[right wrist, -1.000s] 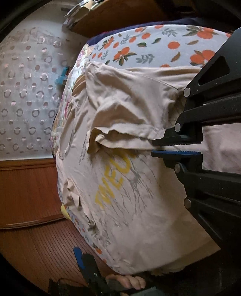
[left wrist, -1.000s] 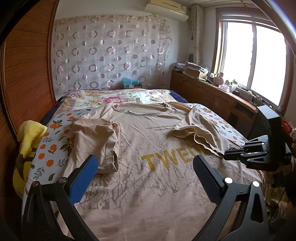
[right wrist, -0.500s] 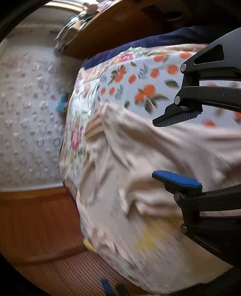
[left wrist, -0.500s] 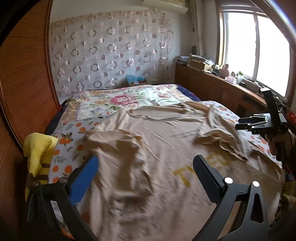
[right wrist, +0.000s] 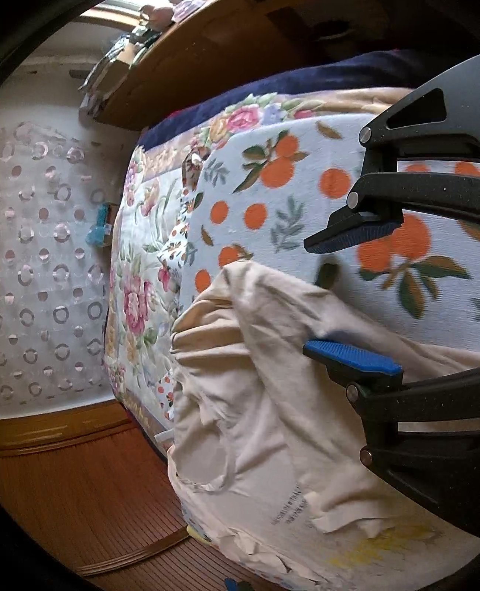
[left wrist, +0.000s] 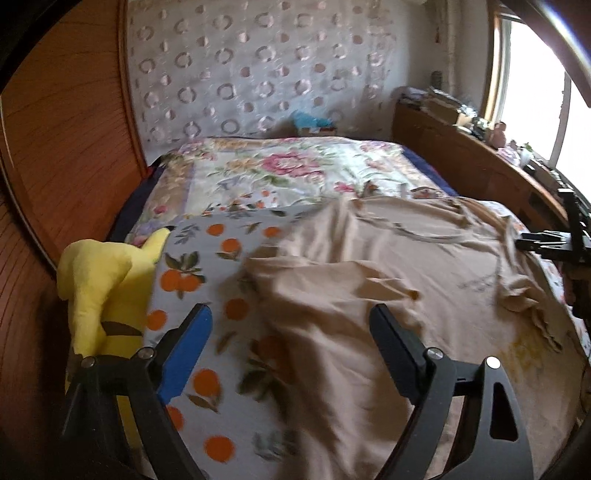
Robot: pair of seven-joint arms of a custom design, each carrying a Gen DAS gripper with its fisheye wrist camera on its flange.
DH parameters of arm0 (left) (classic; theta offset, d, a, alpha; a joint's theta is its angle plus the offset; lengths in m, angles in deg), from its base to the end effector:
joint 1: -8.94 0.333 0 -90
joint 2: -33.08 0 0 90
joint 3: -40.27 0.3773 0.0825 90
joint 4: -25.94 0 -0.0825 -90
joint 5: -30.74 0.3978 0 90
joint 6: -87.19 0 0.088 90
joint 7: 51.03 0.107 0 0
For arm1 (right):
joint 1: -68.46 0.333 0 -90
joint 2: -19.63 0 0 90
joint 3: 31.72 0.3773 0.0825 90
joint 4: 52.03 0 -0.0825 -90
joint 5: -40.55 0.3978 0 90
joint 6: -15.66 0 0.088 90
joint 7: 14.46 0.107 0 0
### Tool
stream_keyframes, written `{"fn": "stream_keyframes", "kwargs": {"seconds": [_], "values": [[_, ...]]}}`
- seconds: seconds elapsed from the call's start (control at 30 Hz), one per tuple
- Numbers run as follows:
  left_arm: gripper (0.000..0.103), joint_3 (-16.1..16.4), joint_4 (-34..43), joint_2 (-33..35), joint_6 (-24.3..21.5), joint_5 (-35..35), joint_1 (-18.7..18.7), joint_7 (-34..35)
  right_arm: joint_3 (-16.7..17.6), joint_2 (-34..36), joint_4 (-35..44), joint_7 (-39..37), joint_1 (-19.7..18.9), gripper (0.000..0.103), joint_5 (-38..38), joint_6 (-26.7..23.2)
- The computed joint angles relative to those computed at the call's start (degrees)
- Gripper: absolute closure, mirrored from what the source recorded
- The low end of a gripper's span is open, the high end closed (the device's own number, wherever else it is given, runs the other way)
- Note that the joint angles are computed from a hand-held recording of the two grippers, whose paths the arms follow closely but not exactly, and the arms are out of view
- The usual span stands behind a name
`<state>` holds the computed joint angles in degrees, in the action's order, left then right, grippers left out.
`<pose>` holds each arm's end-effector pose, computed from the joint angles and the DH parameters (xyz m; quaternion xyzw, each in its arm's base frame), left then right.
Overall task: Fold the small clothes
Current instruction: 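Move the left gripper to the shirt hem by the plush toy and grasp it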
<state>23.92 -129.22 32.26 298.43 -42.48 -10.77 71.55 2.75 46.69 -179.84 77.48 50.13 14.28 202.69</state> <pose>0.3789 -0.1212 0.3639 -0.7154 0.5833 -0.2582 0.2851 0.5872 0.1887 0.3158 -0.8284 0.4458 -0.1403 0.3087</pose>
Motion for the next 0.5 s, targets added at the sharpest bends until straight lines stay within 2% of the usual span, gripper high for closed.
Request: {"fn": "stream_keyframes", "kwargs": {"seconds": [0.13, 0.2, 0.27, 0.33, 0.5], "values": [[0.015, 1.4, 0.8, 2.0, -1.4, 1.3, 1.3, 0.1, -0.2, 2.6, 3.2, -1.7, 0.9, 0.052, 0.3, -1.2], [0.016, 2.1, 1.3, 2.8, -2.2, 1.7, 1.9, 0.5, -1.5, 3.2, 3.6, -2.5, 2.1, 0.052, 0.4, 0.2], [0.020, 2.5, 1.5, 3.3, -2.9, 3.6, 2.3, -0.6, -4.2, 3.4, 3.7, -2.3, 4.5, 0.052, 0.0, 2.1], [0.030, 3.2, 1.5, 3.5, -4.0, 6.5, 3.0, -2.1, -3.8, 3.8, 3.7, -1.7, 3.8, 0.052, -1.1, 2.2], [0.042, 4.8, 3.6, 4.7, -8.1, 9.0, 4.3, -2.0, -4.5, 4.1, 4.2, -0.5, 4.0, 0.052, -2.9, 2.4]]}}
